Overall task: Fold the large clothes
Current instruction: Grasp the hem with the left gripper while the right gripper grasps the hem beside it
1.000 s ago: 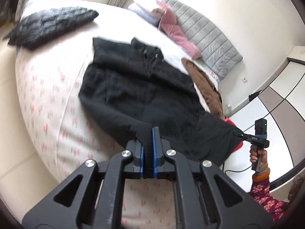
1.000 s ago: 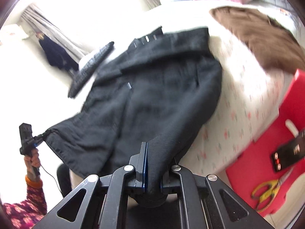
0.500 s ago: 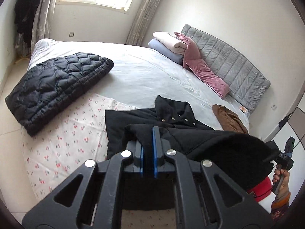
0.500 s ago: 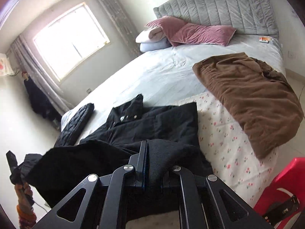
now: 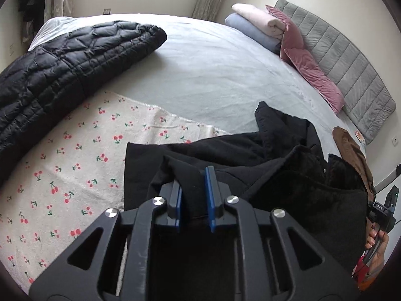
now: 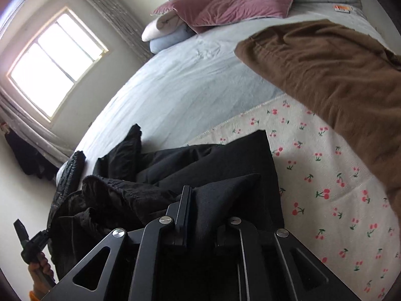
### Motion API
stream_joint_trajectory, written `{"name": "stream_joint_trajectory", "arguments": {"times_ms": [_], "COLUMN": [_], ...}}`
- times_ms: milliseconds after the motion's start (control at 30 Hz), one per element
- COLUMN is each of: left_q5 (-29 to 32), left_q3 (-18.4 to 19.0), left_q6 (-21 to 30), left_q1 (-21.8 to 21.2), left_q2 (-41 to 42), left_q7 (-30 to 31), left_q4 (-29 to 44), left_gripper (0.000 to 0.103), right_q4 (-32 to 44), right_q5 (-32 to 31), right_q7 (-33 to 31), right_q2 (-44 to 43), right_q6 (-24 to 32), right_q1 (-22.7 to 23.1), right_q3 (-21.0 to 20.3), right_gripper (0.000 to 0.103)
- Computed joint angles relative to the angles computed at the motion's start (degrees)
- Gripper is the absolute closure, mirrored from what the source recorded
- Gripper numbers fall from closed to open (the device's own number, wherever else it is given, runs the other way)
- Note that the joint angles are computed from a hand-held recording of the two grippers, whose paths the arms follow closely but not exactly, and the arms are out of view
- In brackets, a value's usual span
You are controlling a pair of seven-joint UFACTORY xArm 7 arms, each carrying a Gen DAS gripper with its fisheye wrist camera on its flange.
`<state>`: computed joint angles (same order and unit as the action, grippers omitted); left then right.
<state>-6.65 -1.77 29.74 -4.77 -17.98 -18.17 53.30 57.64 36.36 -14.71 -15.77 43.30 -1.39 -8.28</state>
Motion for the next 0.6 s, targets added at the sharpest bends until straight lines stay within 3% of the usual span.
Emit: {"name": "stream_joint_trajectory", "arguments": {"times_ms": [67, 167, 200, 233, 300, 333, 433, 600], "left_q5": [-3.64, -5.36, -2.48, 0.03, 2.18, 3.24, 5.03, 3.01], "left_q3": [1.99, 3.38, 1.90, 1.16, 1.73, 1.92, 1.96, 1.56], "left_q6": [0.39, 1.28, 1.07, -0.09, 1.11, 3.06, 6.65, 9.85], "left_q1": [-1.61, -2.18, -0.30, 0.99, 1.16, 1.19, 0.95, -0.92], "left_q2": [-1.27, -5.77, -7.34, -9.10, -10.49, -10.60, -9.36, -1.00], "left_q7": [3.11, 8.34, 7.34, 7.70, 10.83, 12.61, 17.19, 22.55], "left_q4": [-1.08, -2.68, -3.02, -3.78, -3.63, -3.03, -1.80, 3.45], "left_gripper": [0.080, 0.041, 0.020, 0.015, 0.015, 0.015, 0.015, 0.015], "right_q4": [-0.49, 0.91, 1.62, 2.19, 1.76, 1.73, 4.17, 3.37], "right_q5": [3.46, 7.35, 8.09, 8.34, 8.46, 8.39, 4.71, -11.58], "right_q7": [-3.86, -7.85, -8.70, -9.16, -10.58, -11.84, -14.41, -15.19], "right_q2": [0.27, -0.99, -1.59, -2.48, -5.09, -6.02, -5.46, -2.39], "right_q6": [1.29, 7.58, 9.74, 11.01, 8.92, 7.77, 9.25, 3.57], "right_q1": [0.54, -0.40, -1.06, -1.82, -3.19, -3.47, -3.65, -3.49], "right_q3": [-1.73, -4.54, -5.35, -5.79, -5.91, -6.22, -6.53, 1.22], "right_gripper": [0.089, 0.079, 0.072, 0.055, 0.026, 0.022, 0.021, 0.021]}}
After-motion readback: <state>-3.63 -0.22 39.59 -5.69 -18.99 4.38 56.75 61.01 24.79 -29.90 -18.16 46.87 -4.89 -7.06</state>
